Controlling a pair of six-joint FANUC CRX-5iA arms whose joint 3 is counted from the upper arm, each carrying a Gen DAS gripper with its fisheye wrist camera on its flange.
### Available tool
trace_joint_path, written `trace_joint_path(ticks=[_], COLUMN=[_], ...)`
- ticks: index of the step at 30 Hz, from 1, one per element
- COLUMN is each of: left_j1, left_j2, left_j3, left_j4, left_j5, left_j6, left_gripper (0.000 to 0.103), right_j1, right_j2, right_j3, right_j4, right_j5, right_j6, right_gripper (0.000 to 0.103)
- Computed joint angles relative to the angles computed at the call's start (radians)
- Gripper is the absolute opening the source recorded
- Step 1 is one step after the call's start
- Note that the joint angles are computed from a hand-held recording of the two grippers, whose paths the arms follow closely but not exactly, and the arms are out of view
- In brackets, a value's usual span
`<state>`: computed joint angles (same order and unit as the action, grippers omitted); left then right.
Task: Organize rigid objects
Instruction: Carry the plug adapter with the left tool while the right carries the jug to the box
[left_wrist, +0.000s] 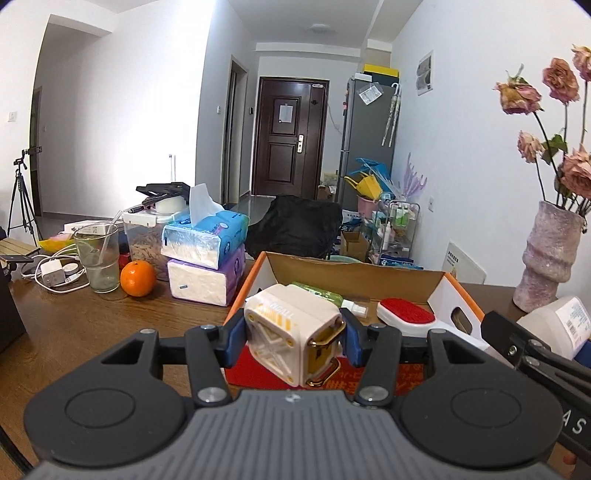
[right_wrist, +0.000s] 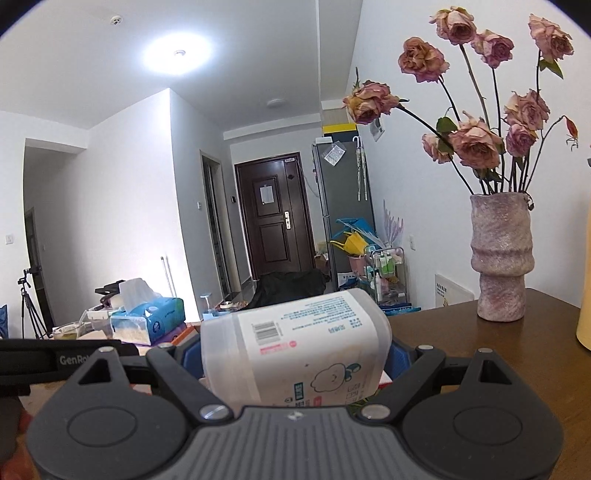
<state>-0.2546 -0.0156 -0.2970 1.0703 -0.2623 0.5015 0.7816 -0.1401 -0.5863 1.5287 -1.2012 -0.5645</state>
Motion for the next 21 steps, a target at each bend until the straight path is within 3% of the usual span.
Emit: trace_joint_path(ticks=[21], left_j1=[-0.026], left_j2=[0.149], left_j3=[0.158], left_j4=[-0.039], left_j5=[0.022], left_j6=[0.073], left_gripper=[0.053], right_j1=[-0.172], right_j2=[0.065], right_j3=[0.057], right_j4=[0.076], right_j5=[0.157], right_j6=[0.008], right_gripper=[0.089])
